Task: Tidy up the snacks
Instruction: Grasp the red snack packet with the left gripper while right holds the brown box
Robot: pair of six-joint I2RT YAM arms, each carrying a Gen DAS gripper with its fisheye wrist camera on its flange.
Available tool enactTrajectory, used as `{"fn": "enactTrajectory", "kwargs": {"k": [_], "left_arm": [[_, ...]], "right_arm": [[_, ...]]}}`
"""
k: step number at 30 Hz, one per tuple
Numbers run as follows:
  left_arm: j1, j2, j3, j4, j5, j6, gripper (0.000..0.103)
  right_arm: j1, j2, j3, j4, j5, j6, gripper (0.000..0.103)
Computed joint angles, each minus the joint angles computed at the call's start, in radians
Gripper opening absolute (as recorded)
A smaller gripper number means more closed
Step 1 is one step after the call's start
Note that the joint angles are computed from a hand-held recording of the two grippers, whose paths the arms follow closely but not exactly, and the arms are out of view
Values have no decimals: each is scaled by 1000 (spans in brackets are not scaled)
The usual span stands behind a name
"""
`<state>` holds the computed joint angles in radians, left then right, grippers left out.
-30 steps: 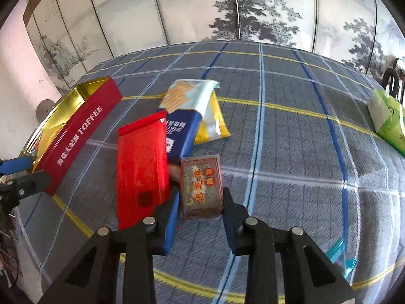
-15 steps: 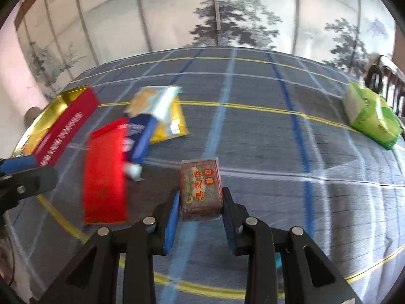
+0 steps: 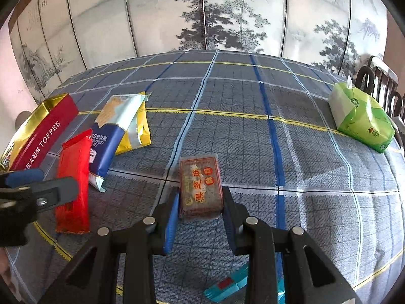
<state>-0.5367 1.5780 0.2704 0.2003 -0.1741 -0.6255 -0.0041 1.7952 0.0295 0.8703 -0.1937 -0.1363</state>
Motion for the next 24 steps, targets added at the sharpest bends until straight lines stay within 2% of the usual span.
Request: {"fn": "enactTrajectory", "kwargs": {"k": [6, 8, 10, 13, 20, 24], "left_arm": [[35, 119, 18, 39, 19, -24, 94], [31, 107, 5, 40, 4, 0, 88], [23, 84, -7, 23, -11, 19, 76], [52, 52, -35, 33, 6, 59, 68], [52, 70, -24, 34, -4, 109, 67], [33, 65, -20, 23, -21, 134, 46]], "right_arm": [[-18, 10, -3, 10, -26, -2, 32], [-23, 7, -2, 4, -32, -4, 32], [-31, 4, -1, -1, -40, -9, 32], [-30, 4, -1, -1, -39, -8, 32], [-34, 5, -2, -1, -40, -13, 32], [-33, 5, -1, -1, -40, -13, 32]]}}
